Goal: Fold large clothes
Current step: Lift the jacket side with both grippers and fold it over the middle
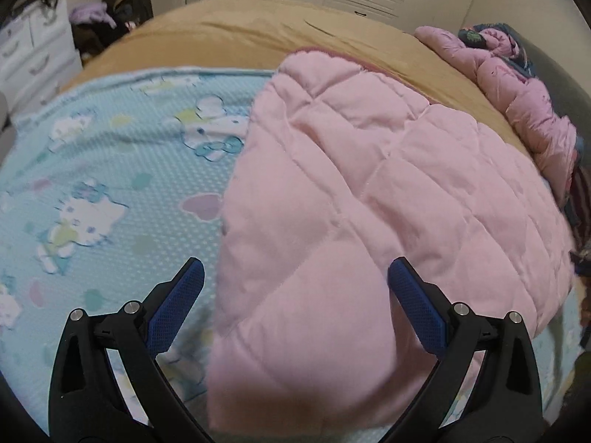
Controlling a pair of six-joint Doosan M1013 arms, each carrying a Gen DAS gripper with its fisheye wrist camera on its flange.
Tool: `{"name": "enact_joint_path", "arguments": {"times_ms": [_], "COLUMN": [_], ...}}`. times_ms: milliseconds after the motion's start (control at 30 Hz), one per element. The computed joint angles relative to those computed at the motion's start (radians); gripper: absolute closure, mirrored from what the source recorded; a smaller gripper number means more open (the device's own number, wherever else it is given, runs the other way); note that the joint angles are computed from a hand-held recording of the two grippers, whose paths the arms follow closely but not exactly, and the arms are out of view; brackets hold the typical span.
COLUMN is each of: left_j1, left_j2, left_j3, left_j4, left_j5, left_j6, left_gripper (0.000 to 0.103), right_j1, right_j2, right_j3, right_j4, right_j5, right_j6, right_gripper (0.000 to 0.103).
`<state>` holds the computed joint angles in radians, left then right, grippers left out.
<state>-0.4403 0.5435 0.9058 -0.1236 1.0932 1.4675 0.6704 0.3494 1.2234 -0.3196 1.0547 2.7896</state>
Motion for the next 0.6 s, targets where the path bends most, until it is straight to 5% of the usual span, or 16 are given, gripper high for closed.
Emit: {"name": "enact_joint_path", "arguments": {"times_ms": [400,433,500,600], "left_j1": [0.044,0.044,0.04,0.035], "left_j2": [0.076,0.075,0.072,0.07], "left_j3": [-0.065,-0.06,-0.049,-0.043], "left_j4": [-0.237,-0.244,-0.251,-0.266], "left_j5": [0.072,0.066,0.048,0.028], "left_j6": [0.042,0.044,0.058,0.077], "left_gripper": [0.008,0.008,0.009,0.024], "right_j1": [-0.1,-0.101,-0.1,-0.075], "right_j2": [0.01,0.012,0.011,0.03], "right_j3": [0.079,0.079,0.089,0.046], "right_j4": [0.353,0.356,0.378,0.27], "right_j5": [-0.242,-0.253,-0.312,-0.258], "right_j6": [-0.191,-0.197,-0.215,-0.139], "right_gripper": [0.005,0.01,0.038,0.048]}}
